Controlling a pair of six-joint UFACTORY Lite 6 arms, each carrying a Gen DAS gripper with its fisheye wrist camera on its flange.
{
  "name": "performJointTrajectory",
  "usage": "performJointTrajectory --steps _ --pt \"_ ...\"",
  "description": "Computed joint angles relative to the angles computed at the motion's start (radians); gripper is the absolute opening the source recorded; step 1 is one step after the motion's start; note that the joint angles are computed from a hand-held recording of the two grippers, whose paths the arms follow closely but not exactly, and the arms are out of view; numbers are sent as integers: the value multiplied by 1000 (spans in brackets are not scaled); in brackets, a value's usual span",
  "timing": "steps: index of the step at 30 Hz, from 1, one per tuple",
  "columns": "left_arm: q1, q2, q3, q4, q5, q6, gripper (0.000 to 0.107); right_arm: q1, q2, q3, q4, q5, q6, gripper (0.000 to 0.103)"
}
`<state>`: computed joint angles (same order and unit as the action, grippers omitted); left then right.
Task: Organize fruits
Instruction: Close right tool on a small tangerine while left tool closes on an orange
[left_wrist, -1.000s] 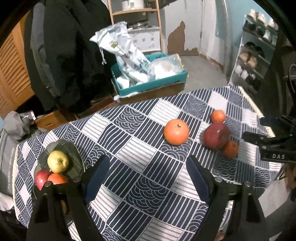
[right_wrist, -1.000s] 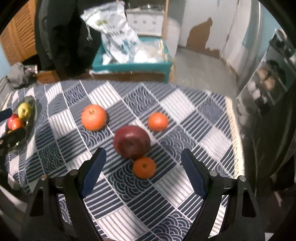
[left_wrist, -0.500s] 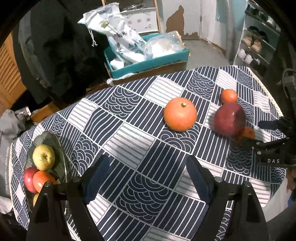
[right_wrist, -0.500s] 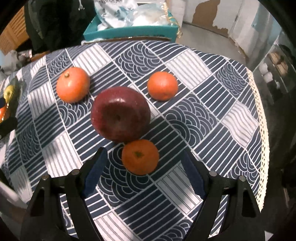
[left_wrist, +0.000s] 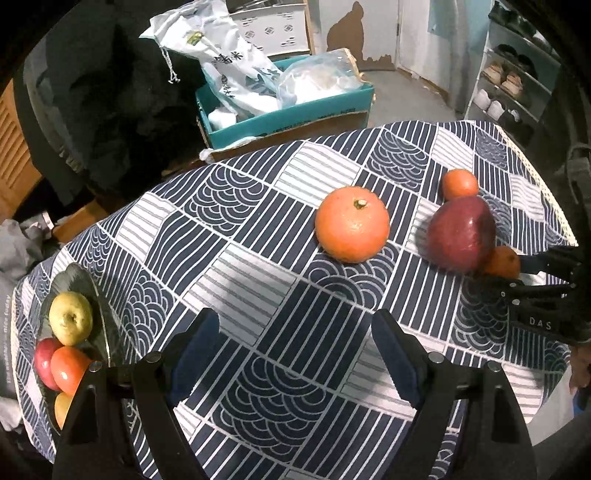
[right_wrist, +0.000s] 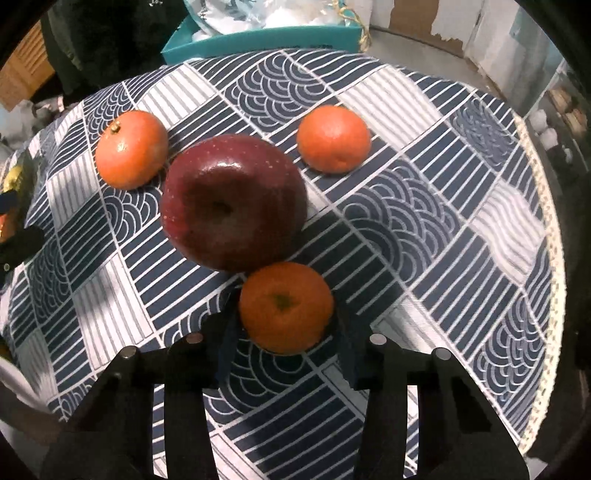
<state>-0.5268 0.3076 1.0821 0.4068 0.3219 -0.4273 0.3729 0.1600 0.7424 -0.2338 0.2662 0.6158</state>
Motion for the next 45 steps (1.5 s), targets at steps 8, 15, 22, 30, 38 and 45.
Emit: performJointTrajectory --steps 8,15,22,30,38,45 --pt "0 62 109 -93 16 86 86 -17 -168 -53 -101 71 125 44" --pt "-5 155 241 -201 48 188 86 -61 -224 6 -191 121 189 44" --pt "-6 290 395 -305 87 265 86 -88 -153 92 -153 94 148 44" --pt "8 408 510 -407 111 319 86 -78 -72 157 -141 68 136 44" --pt "17 499 604 -469 138 360 86 -92 -33 180 -99 52 94 44" --pt "35 546 642 -612 162 479 69 -89 -11 189 -88 44 88 44"
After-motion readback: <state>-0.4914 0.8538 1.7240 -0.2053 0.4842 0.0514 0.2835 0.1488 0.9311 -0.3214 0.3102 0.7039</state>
